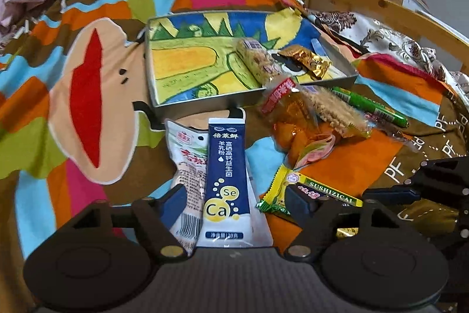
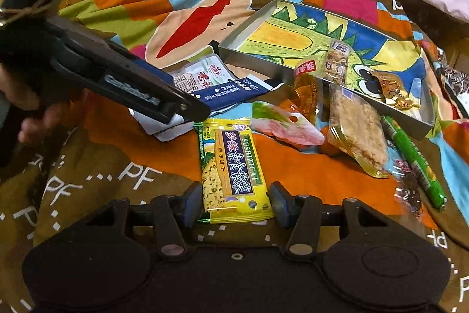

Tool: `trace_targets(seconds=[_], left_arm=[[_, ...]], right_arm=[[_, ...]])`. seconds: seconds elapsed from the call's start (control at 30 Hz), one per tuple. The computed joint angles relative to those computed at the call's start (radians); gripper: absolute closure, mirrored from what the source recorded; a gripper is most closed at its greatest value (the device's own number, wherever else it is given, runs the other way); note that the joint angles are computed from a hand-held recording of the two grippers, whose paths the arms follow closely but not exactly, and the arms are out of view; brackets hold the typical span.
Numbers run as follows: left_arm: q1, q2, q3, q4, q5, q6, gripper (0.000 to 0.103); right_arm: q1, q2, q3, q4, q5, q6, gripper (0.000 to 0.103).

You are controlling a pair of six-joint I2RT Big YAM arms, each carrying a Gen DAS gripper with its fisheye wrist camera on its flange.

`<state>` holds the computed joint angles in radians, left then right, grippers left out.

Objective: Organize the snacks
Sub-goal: 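Grasp the yellow-green biscuit pack with the right tool while the left grasps the blue Se Ca stick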

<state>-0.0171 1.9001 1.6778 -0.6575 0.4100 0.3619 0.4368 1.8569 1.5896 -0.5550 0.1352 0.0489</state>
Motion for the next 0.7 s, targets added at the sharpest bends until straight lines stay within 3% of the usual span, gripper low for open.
trace_targets(seconds=[0.1, 0.23, 0.43, 0.7], left_arm=[[-0.001, 0.031, 0.03, -0.019, 0.018, -0.003, 0.038], [-0.008, 0.053, 0.052, -0.022, 0.02, 0.019, 0.04], [-0.008, 0.077, 0.083, -0.025, 0.017, -0.032, 0.05], [-0.024, 0.07, 0.079, -0.061, -0.055, -0.005, 0.066]], right_arm=[[-0.002, 0.012, 0.009, 0.011, -0.006, -0.003, 0.049], [-0.002, 0.027, 0.019, 0.027, -0.013, 0.003, 0.049], [-0.002, 0.042, 0.037, 0.02, -0.012, 0.029, 0.05], [0.019, 0.011, 0.015, -0.004, 0.061, -0.037, 0.051]])
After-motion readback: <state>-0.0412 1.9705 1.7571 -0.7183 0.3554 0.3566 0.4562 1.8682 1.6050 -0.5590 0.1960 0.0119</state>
